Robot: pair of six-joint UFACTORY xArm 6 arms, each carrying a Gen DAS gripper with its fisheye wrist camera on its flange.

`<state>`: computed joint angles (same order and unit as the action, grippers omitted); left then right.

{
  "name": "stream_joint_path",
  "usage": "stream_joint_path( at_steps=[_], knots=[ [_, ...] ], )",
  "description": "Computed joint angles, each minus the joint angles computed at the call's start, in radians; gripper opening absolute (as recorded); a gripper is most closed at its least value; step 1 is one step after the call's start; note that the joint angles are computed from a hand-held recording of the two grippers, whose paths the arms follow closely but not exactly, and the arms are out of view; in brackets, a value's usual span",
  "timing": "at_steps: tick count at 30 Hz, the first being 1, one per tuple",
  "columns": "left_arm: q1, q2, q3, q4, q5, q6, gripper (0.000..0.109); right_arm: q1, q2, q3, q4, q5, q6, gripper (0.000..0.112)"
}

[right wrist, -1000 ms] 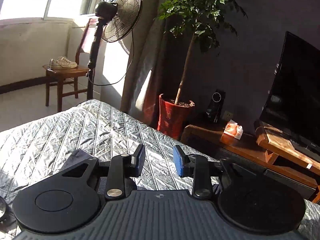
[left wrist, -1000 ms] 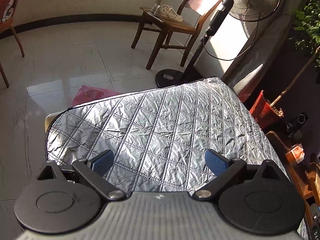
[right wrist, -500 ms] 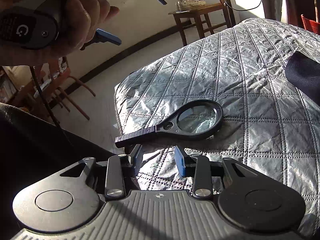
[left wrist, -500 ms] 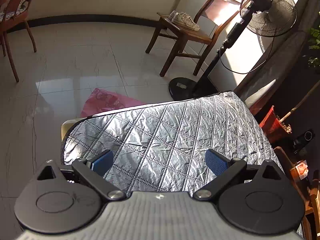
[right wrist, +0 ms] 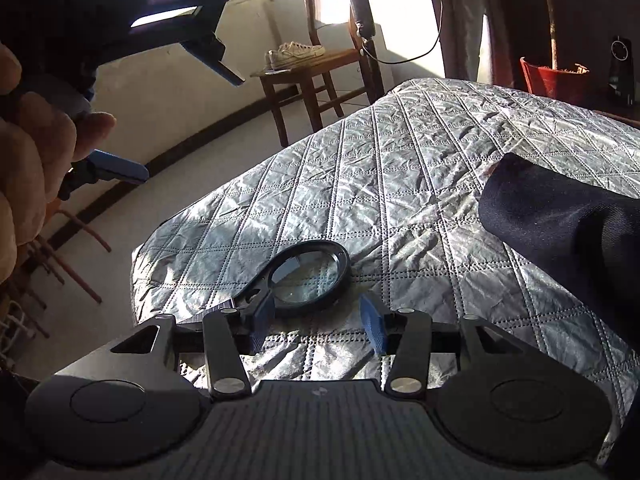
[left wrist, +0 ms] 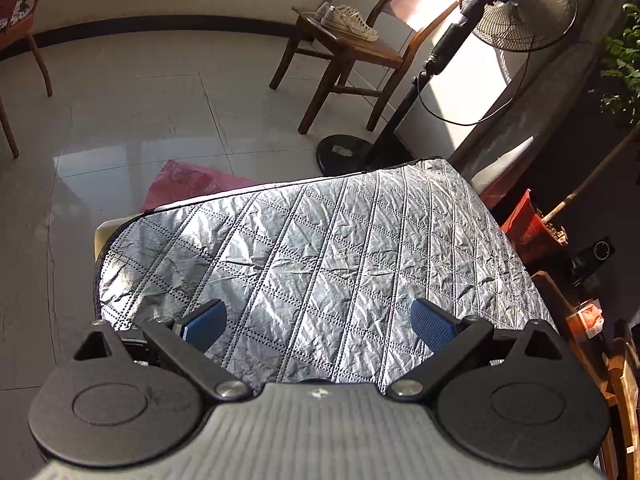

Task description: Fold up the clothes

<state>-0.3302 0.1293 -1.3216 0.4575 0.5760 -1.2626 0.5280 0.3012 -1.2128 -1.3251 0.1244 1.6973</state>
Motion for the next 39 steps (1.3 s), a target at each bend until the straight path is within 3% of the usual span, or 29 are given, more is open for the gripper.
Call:
stream_joint_path(
  at_steps=[2,3,5,11,12,13,14,15,17,20,22,24,25,28,32,36,39],
  knots=[
    [-0.008,0.007,-0.003,-0.027,-0.009,0.028,0.098,-0.001,-0.087,0.083,0.016,0.162,-0.027,0.074],
    [-0.012,0.011,-0.005,-0.042,-0.011,0.043,0.098,-0.015,-0.100,0.102,0.087,0.202,-0.103,0.074],
    [-0.019,0.018,-0.008,-0.067,-0.014,0.062,0.098,-0.042,-0.102,0.114,0.215,0.256,-0.226,0.074],
    [-0.038,0.038,-0.025,-0.099,-0.018,0.083,0.098,-0.065,-0.022,0.052,0.170,0.352,-0.237,0.073],
    [-0.043,0.043,-0.033,-0.095,-0.017,0.088,0.098,-0.066,-0.009,0.041,0.140,0.358,-0.219,0.067],
    [-0.048,0.047,-0.038,-0.095,-0.017,0.094,0.098,-0.080,-0.003,0.039,0.106,0.331,-0.184,0.052],
    [-0.053,0.051,-0.043,-0.096,-0.017,0.100,0.098,-0.099,-0.001,0.039,0.104,0.294,-0.160,0.005],
    [-0.056,0.054,-0.046,-0.100,-0.018,0.105,0.098,-0.119,0.002,0.040,0.103,0.256,-0.133,0.002],
    [-0.065,0.060,-0.054,-0.108,-0.016,0.113,0.098,-0.143,-0.021,0.046,-0.024,0.184,-0.008,0.002],
    [-0.072,0.066,-0.062,-0.115,-0.015,0.114,0.098,-0.132,-0.069,0.056,-0.119,0.179,-0.016,0.006],
    [-0.077,0.070,-0.066,-0.123,-0.015,0.125,0.098,-0.133,-0.121,0.102,-0.032,0.198,-0.127,0.020],
    [-0.082,0.073,-0.067,-0.142,-0.018,0.146,0.098,-0.137,-0.206,0.184,-0.048,0.235,-0.099,0.041],
    [-0.085,0.076,-0.069,-0.150,-0.019,0.155,0.098,-0.135,-0.251,0.227,-0.067,0.267,-0.073,0.044],
    [-0.091,0.085,-0.077,-0.167,-0.017,0.167,0.098,-0.149,-0.435,0.408,-0.065,0.365,0.019,0.052],
    [-0.105,0.100,-0.095,-0.186,-0.022,0.209,0.098,-0.146,-0.606,0.582,0.118,0.401,-0.160,0.055],
    [-0.132,0.129,-0.131,-0.219,-0.008,0.278,0.098,-0.145,-0.678,0.714,0.387,0.174,-0.472,0.072],
    [-0.160,0.151,-0.159,-0.234,0.013,0.328,0.099,-0.071,-0.644,0.724,0.486,0.112,-0.618,0.075]
  ],
)
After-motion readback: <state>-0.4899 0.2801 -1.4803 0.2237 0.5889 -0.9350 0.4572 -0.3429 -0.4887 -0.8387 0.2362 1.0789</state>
